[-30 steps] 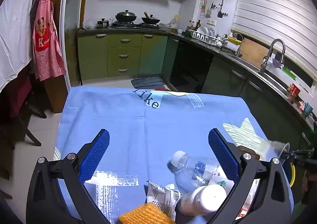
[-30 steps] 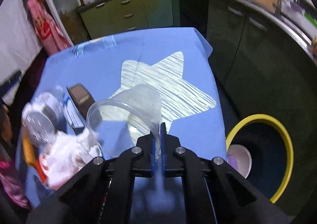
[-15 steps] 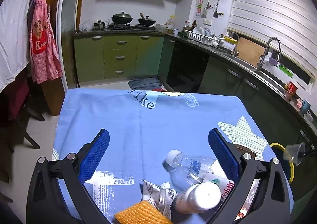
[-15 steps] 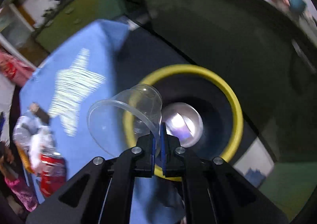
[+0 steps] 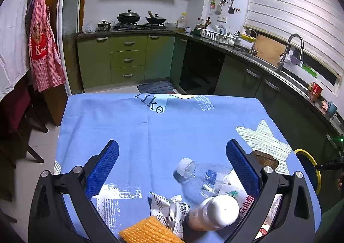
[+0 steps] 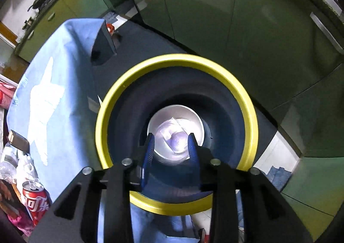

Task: Collect trash
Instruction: 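Release the clear plastic cup into the bin with the right gripper, then grasp the white pill bottle with the left gripper and lift it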

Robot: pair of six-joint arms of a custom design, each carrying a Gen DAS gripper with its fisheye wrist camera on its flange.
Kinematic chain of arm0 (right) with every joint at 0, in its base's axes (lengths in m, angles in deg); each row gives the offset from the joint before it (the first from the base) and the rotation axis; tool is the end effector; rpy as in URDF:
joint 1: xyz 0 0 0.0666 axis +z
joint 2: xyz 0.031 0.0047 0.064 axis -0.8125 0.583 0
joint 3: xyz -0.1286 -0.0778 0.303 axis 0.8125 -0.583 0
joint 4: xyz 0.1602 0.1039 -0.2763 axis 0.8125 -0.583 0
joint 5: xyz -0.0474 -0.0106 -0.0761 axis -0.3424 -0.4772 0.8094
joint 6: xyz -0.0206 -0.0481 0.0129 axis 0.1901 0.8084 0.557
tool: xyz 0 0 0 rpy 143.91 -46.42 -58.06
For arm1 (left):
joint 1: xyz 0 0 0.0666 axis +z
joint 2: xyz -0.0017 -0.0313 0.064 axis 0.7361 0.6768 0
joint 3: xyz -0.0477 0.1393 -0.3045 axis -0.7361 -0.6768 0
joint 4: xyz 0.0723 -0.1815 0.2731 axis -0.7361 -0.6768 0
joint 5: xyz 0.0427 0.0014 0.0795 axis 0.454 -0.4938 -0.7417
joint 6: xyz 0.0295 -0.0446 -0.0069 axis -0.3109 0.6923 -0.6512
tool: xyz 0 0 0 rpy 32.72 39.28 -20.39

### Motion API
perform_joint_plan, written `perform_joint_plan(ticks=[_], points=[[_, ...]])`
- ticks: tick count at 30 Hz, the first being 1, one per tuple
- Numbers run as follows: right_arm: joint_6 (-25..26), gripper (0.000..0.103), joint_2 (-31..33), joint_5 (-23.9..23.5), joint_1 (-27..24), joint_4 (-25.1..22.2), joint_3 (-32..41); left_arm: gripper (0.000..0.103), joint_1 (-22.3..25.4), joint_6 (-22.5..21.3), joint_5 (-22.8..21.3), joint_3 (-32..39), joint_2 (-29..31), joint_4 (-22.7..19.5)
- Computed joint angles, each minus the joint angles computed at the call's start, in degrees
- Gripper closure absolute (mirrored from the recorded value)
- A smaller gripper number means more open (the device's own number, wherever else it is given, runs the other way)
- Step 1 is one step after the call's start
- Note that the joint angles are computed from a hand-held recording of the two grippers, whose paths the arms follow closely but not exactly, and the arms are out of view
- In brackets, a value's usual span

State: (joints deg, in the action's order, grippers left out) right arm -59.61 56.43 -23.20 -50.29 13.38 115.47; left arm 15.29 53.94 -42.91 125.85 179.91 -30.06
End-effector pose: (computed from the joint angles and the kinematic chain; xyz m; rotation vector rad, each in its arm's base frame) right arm 0.5592 0.0419 0.3196 0.3105 2.8177 0.2004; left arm 0.4853 -0.2847 0.3773 -0.2630 2.1802 -0.0436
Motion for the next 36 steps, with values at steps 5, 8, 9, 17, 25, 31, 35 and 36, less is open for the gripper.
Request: perform_joint_plan(ticks=[5, 8, 9, 17, 25, 31, 35, 36], points=[[0.1, 0.066, -6.4, -1.7, 1.7, 5.5, -7.6, 0.005, -0.2, -0.5, 0.5, 0.5, 0.3, -0.2], [0.0, 0.065, -11.1, -2.5, 2.9, 9.8, -14.2, 0.005, -0.4, -0.9, 0.8, 0.9, 0.5, -1.0], [0.1, 0.065, -12.8, -2.8, 3.3, 11.2, -16.6, 0.005, -0.5, -0.7, 0.6, 1.5, 0.6, -1.9], [0.6, 0.06, -19.2, -5.1, 4.1, 17.1, -24.5, 0.005, -3.8, 0.0, -0.9, 3.7, 0.6, -10.8], [1.9, 0.06, -20.3, -8.6, 3.9, 18.8, -26.3, 0.012, -6.7, -6.5, 1.2, 1.1, 0.6, -12.4], [1.8, 0.06, -20.2, -9.8, 3.9, 19.6, -27.4, 0.028, -6.3, -12.1, 5.7, 4.0, 3.4, -12.3], [1.8, 0.06, -20.2, -10.0, 3.9, 19.7, -27.5, 0.037, -5.8, -14.2, 7.7, 6.6, 5.5, -14.1], [1.8, 0.06, -20.2, -9.9, 3.9, 19.7, -27.5, 0.04, -5.7, -14.5, 7.9, 7.2, 6.0, -14.6]])
